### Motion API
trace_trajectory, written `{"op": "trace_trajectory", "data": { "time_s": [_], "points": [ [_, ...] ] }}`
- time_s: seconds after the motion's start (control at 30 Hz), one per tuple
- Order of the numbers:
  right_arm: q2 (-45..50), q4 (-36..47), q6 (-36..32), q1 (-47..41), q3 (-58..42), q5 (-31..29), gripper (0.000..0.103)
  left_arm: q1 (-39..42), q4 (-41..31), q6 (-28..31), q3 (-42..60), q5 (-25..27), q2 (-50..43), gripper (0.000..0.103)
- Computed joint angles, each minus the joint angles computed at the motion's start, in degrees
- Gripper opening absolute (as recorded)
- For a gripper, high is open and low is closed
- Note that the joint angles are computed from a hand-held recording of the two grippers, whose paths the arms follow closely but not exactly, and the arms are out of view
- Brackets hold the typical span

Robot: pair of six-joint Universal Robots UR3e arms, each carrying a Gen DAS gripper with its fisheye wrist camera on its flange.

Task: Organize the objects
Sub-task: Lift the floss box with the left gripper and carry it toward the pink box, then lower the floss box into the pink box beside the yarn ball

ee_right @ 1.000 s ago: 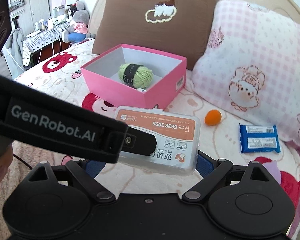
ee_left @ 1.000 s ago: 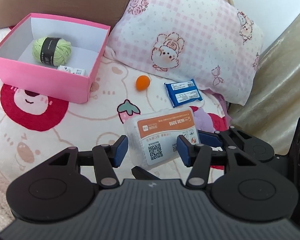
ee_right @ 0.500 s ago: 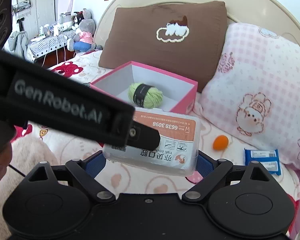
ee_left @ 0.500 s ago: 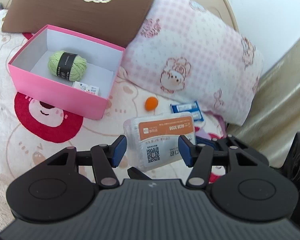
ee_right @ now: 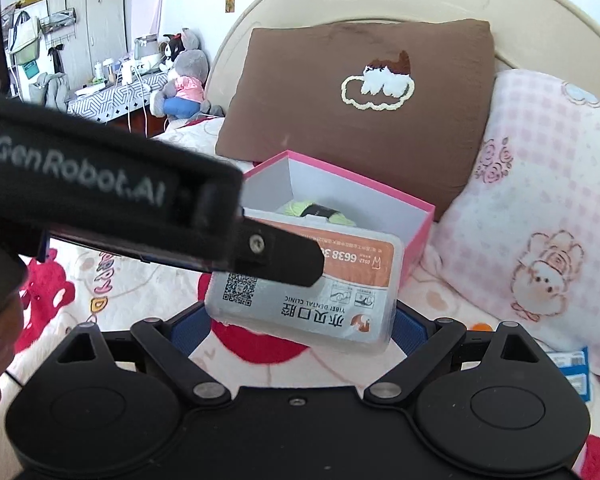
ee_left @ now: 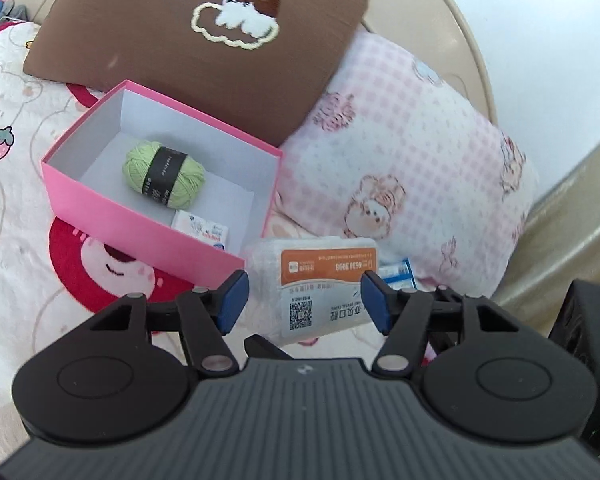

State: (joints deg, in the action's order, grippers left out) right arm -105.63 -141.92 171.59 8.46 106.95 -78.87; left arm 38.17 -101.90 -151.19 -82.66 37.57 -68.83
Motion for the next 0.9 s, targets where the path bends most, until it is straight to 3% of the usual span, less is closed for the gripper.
{"op": "trace_trajectory", "data": {
  "time_s": [0.2, 0.4, 0.63, 0.9],
  "points": [
    [10.31, -0.59, 0.52, 0.22, -7.99, 0.75, 0.096, -4.70, 18.41, -10.38, -1.91, 2.06, -8.10, 0.060],
    [22.12, 6.78, -1.00, -1.52, -21.64, 2.86, 0.095, -10.90, 26.81, -19.36, 4.96, 7.53, -21.20, 0.059],
    [33.30, 13.30, 0.06, -1.20, -36.46, 1.18, 0.095, -16.46, 25.69, -22.20, 18.36, 13.98, -33.86, 0.059],
    [42.57, 13.95, 2.64, -0.74, -45.16, 0.14, 0.093, -16.78, 25.25, -25.85, 27.32, 13.90, -43.06, 0.054]
  ]
}}
